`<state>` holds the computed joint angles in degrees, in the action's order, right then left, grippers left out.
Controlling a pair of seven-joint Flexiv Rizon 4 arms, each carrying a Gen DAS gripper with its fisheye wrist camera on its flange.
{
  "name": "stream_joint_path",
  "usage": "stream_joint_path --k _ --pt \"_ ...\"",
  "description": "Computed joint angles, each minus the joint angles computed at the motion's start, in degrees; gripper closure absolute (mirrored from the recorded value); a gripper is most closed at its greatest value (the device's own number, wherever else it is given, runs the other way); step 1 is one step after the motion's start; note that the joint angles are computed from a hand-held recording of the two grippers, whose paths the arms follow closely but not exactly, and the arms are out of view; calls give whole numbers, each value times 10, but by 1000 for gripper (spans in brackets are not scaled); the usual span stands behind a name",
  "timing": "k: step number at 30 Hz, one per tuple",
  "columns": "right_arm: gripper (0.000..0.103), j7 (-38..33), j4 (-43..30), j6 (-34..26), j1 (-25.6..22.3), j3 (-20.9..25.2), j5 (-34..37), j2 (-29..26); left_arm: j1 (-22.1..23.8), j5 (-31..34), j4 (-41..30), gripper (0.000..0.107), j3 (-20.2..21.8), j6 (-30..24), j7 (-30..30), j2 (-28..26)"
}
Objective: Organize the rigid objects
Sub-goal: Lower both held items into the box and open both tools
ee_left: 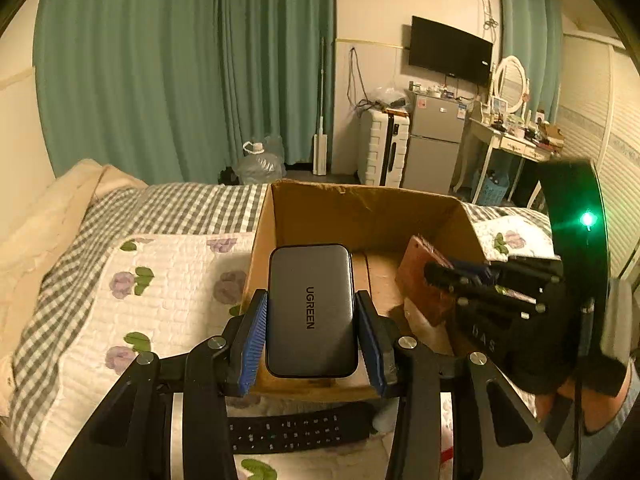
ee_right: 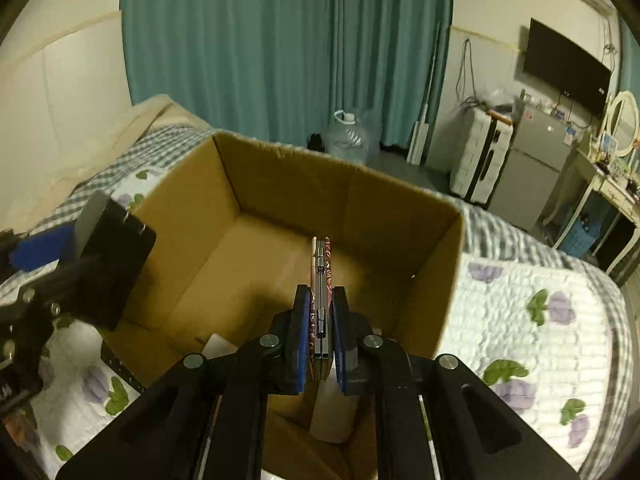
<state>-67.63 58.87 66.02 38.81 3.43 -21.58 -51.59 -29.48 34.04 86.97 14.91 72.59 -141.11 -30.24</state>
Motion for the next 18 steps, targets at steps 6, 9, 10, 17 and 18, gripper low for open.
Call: stream_joint_path --k 6,9,10,17,18 --pt "52 38 44 25 6 -27 -13 24 3 -4 -3 64 2 -3 -1 -7" --pt "51 70 81 59 6 -40 -24 51 2 -7 -2 64 -4 -7 6 -5" --pt "51 88 101 70 12 -55 -35 64 6 -10 -3 64 -8 -7 11 -6" --pt "42 185 201 120 30 -112 -114 121 12 -32 -45 63 -22 -29 54 -39" --pt "42 186 194 115 24 -106 -118 119 14 -38 -52 63 -25 -33 60 -46"
